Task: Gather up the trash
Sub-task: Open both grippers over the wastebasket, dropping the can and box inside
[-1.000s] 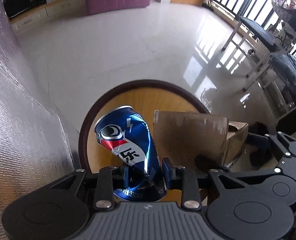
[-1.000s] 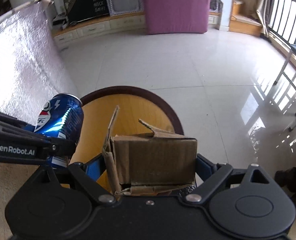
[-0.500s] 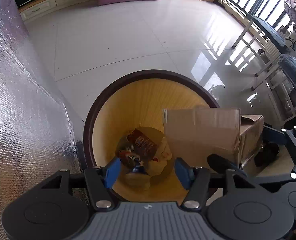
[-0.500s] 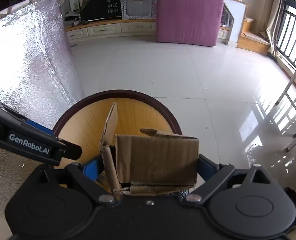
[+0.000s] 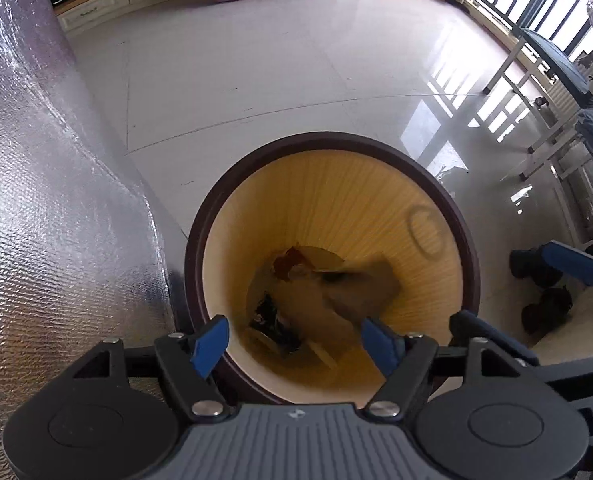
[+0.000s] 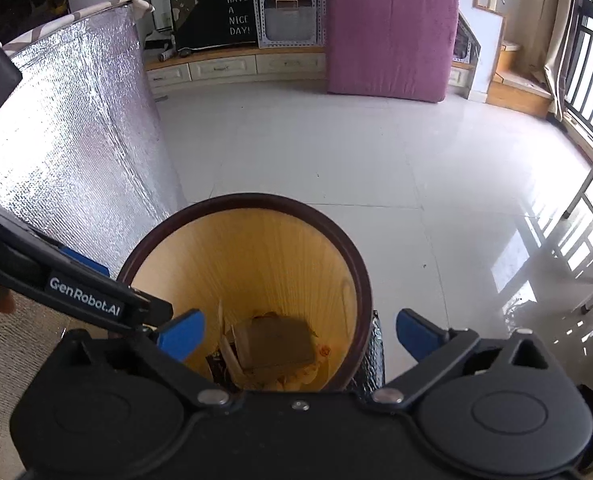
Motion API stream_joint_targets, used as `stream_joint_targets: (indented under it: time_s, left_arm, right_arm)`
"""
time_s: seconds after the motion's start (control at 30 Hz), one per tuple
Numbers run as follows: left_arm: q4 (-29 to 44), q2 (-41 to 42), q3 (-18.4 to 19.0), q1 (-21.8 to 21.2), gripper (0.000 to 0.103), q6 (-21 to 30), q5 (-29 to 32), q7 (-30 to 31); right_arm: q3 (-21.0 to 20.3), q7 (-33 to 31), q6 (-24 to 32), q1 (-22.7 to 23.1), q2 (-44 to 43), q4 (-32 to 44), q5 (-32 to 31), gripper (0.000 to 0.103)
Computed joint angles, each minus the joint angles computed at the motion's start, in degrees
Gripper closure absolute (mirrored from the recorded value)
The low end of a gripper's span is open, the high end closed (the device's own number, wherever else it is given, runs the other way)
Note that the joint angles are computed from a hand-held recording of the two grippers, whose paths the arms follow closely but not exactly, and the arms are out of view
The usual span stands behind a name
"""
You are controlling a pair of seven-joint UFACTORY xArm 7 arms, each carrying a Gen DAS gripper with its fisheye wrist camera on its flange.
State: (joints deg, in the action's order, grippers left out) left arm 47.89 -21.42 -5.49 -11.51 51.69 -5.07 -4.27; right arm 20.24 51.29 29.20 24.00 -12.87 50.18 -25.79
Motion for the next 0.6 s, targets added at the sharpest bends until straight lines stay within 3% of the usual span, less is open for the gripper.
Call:
stream_joint_targets:
  time_s: [0.27,0.6]
  left_arm:
    - [0.0,-0.2,-0.7,0.0,0.019,0.4,1.5,-1.8]
    - [-2.1,-3.2,-1.0,0.6,0.006,0.3,3.2,-4.7]
  right_arm:
    - [-0.9,-3.0,2.1,0.9,0.2,0.1,3.4,0.0]
    - [-0.6,-0.4,4.3,0.5,-1.5,-0.5,3.7,0.0]
